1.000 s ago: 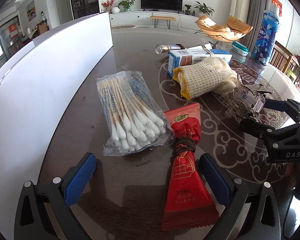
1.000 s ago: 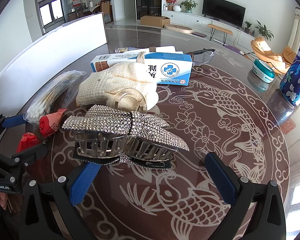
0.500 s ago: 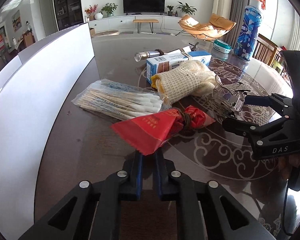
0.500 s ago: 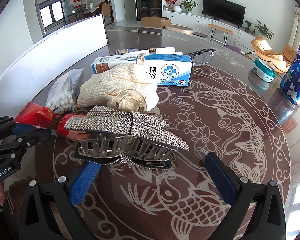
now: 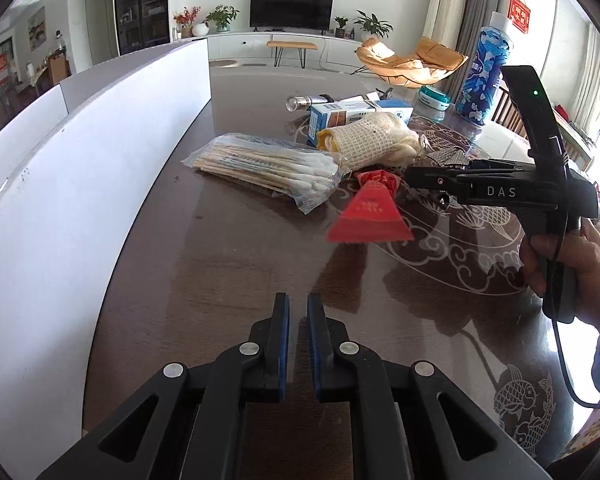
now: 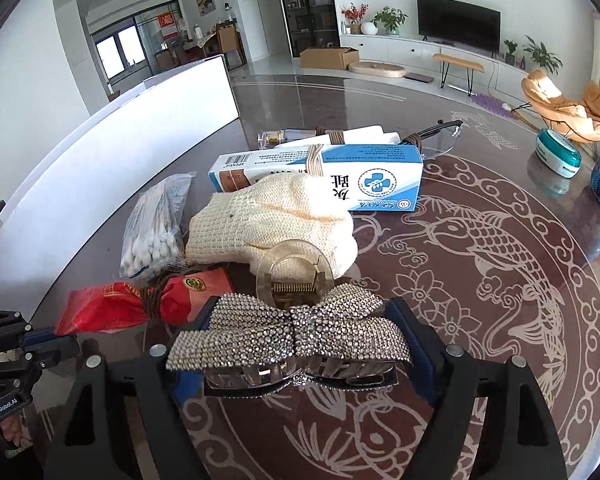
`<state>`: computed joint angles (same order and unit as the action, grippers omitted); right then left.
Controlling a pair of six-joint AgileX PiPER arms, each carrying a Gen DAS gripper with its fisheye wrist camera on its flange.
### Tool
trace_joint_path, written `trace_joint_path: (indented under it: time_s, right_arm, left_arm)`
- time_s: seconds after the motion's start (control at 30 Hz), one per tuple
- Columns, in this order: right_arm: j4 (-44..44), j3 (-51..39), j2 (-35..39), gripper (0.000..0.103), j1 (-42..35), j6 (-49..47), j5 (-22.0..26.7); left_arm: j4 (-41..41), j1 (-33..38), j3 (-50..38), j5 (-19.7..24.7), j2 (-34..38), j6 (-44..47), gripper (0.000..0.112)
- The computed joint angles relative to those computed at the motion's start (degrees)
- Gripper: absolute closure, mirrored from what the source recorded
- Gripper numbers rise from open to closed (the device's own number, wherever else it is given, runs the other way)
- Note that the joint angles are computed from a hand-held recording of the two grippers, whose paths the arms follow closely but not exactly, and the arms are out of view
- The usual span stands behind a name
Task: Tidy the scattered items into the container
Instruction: 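Close the left gripper on the red packet and lift while the right gripper lifts the clip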
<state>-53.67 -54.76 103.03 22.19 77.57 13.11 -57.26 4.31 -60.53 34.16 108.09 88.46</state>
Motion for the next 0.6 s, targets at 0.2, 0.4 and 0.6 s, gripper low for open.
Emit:
trace_joint_path:
  time_s: [0.2,0.4,0.6]
  right_arm:
    - [-14.6,14.2,-10.5,0.022,3.5,19.5,5.3]
    - [-21.3,26.8,-21.4,0.022,7.6,37.2,8.4]
    - [-18.0,26.6,-21.6,0.022,10.0,36.4,11.6]
  left_arm:
    - [1.4,-0.4,-2.8,7.7,-1.0,3.1,0.062]
    - [2.2,-5.8,-10.4,13.1,4.2,-7.6,0.046]
    - [12.4,-14.3,-14.7,5.2,8.6,-24.4,0.077]
